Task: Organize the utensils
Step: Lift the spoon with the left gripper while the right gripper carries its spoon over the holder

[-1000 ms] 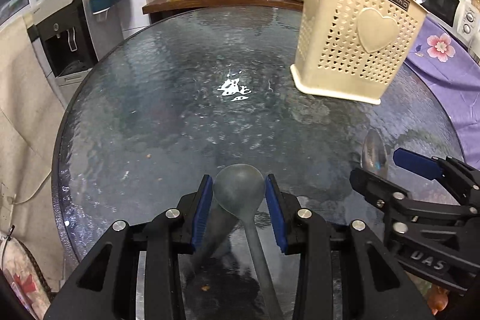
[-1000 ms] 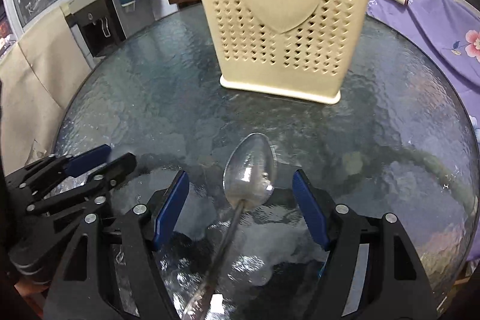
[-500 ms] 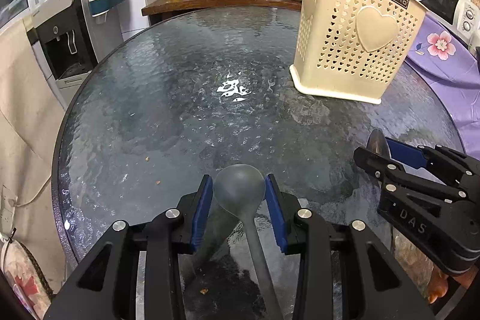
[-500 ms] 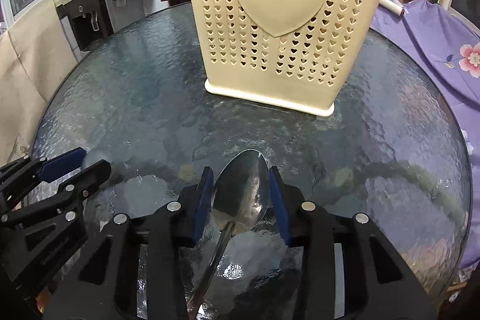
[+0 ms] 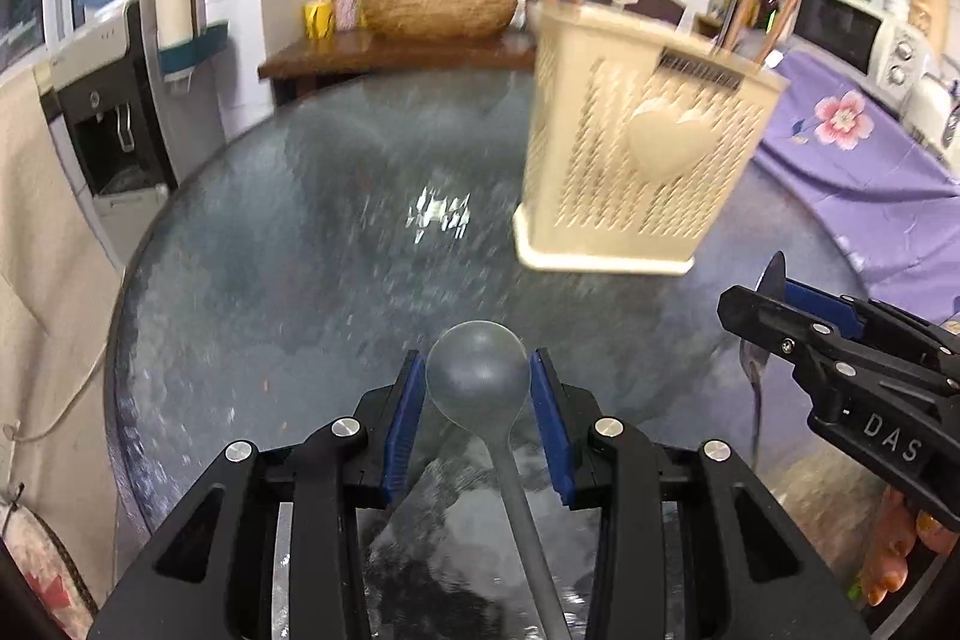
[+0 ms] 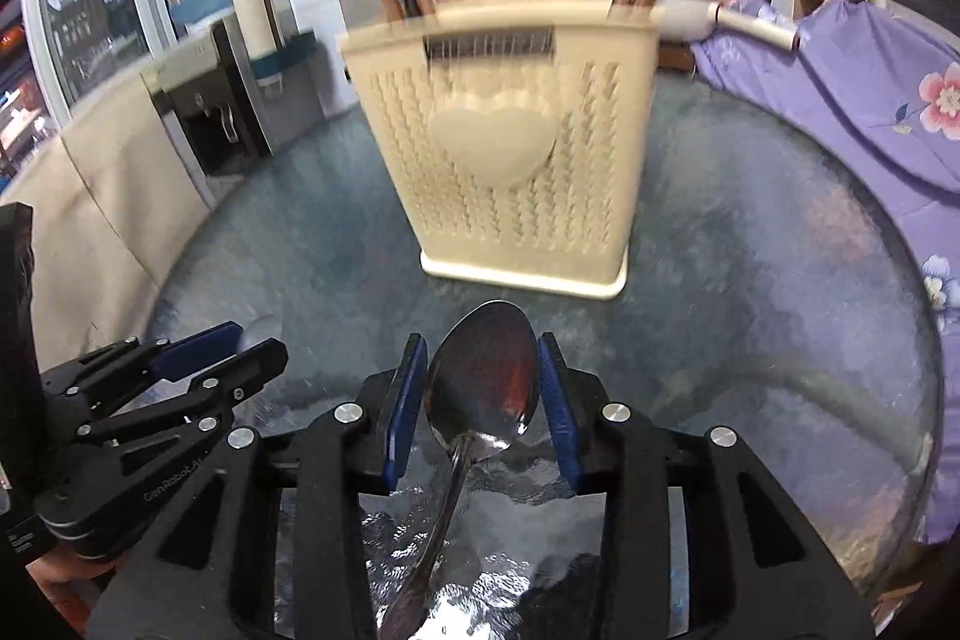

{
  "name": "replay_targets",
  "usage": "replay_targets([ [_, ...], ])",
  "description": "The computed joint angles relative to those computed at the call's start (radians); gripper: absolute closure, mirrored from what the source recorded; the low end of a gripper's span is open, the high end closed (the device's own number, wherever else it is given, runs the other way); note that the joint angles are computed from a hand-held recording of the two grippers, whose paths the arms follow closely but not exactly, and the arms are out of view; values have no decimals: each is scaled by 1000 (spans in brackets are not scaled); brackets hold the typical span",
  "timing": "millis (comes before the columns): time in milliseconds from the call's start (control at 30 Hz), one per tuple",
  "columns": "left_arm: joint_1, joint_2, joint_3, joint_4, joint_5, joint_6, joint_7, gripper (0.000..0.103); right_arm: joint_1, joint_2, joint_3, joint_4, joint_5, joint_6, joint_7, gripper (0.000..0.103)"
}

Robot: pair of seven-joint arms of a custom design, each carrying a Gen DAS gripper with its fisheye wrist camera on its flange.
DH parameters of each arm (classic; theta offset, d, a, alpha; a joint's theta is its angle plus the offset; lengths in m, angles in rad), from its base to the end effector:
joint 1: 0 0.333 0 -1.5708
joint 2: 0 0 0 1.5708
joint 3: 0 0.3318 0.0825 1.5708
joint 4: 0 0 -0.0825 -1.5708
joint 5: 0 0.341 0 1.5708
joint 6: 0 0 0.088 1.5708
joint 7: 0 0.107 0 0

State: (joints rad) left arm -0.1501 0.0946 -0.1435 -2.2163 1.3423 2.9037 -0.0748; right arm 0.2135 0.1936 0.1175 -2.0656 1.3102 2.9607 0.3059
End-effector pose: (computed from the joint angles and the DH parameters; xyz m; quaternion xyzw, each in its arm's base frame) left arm 0.4832 -0.2060 0.4138 -0.6884 0.6121 -0.2858 0.2641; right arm 0.5564 0.1189 0.4255 -0.7470 0.5195 -0.1546 0.3850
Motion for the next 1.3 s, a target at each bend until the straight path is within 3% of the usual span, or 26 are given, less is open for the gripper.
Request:
replay_targets([
  [167, -3, -33, -5, 24, 115, 3, -103, 68, -10, -66, -15, -16, 15, -47, -40, 65],
  [500, -13, -38, -27, 63, 199, -8, -154, 68, 5, -115, -39, -30, 44, -47, -121, 65],
  [767, -14, -27, -22, 84, 207, 7, -151, 68, 14, -120, -40, -20, 21, -43, -147, 65],
  [1033, 3, -39, -13, 129, 193, 47, -125, 68, -3, -128, -59, 29, -70, -116, -68, 65],
  [1167, 11, -41, -11, 184, 186, 62, -108, 68, -24, -124, -72, 110, -106, -189, -6, 65],
  [1300, 11, -48, -11, 270, 169, 40, -63, 68, -29, -115, -66, 197, -97, -162, -7, 65],
])
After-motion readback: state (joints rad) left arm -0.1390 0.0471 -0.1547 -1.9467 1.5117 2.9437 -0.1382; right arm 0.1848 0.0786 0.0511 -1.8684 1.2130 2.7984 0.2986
